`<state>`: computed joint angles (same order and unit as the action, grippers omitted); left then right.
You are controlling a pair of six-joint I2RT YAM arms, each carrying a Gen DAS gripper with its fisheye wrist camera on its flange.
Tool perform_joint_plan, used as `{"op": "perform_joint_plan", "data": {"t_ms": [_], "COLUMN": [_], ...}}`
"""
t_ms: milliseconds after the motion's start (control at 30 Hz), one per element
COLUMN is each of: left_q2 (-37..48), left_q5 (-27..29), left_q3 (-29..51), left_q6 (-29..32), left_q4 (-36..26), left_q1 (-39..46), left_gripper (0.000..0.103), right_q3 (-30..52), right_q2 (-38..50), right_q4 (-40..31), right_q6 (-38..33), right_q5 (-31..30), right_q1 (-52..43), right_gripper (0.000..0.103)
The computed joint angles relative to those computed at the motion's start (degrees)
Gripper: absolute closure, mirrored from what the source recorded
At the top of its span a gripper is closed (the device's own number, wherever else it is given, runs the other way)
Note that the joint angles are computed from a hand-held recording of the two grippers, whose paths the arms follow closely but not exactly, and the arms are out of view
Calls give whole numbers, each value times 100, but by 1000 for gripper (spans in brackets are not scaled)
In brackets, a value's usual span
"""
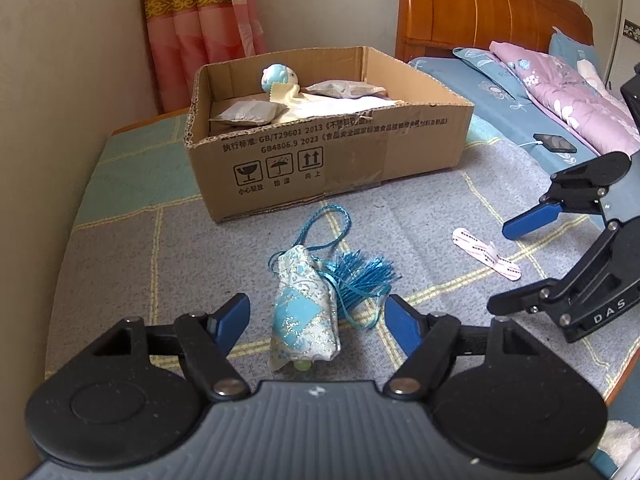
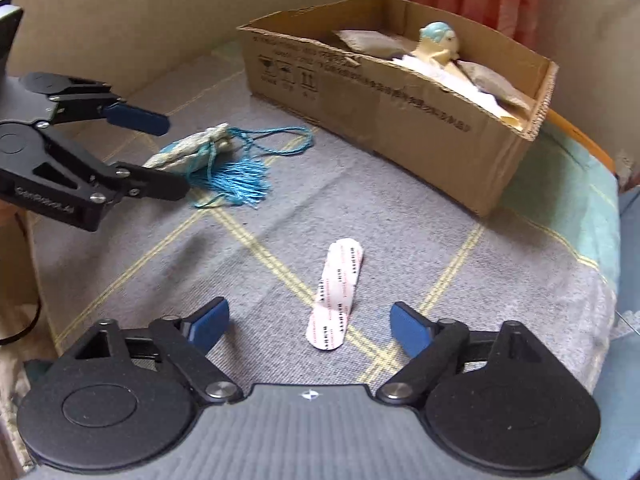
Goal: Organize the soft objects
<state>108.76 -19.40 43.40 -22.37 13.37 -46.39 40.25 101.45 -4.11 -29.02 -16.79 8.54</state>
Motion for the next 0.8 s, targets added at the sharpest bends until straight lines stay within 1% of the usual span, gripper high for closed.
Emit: {"op": "perform_joint_plan", "data": {"t_ms": [33, 100, 233, 300, 367, 400, 467, 533, 667, 700, 767, 800], "left_q2": [9, 28, 45, 46, 59, 72, 112, 163, 170, 169, 199, 227], "left_q5": [-3, 5, 47, 75, 169, 233, 343, 568, 899, 1028, 1223, 1325], "left_q3": [6, 10, 10, 0, -23, -34, -59, -82, -165, -184, -221, -221], "left_q6": [-7, -2, 47, 95, 133, 168, 235, 323, 371, 365, 303, 237], "left_q4": [-9, -4, 17, 46, 104, 140, 224, 334, 523, 569, 681, 706], "left_q1": [1, 13, 34, 44, 93, 124, 192, 316, 552, 629, 746, 793], "left_gripper": [28, 28, 28, 28, 28, 28, 28, 28, 30, 34, 35, 41], "right_q3": [-172, -393, -868, -1028, -1174, -1247, -1354, -1447, -1541, -1554, -1597, -1616], "right_q2": [-79, -148, -246, -259, -275, -287, -296, -278, -262, -249, -236, -226], "right_q4": [281, 690, 1534, 1897, 2204, 2333, 2509, 2695, 2886, 2927, 3019, 3065], "right_q6": [123, 355, 901, 1206, 1449, 1533, 1652, 1762, 1896, 1908, 1943, 1942], "right_q5": [96, 154, 338, 495, 730, 830, 903, 977, 1022, 1027, 1057, 1053], "right_q1": [21, 66, 210, 298, 399, 444, 490, 545, 577, 581, 610, 610], "right_gripper": [21, 29, 38, 49, 58, 60, 61, 61, 61, 61, 61, 60]}}
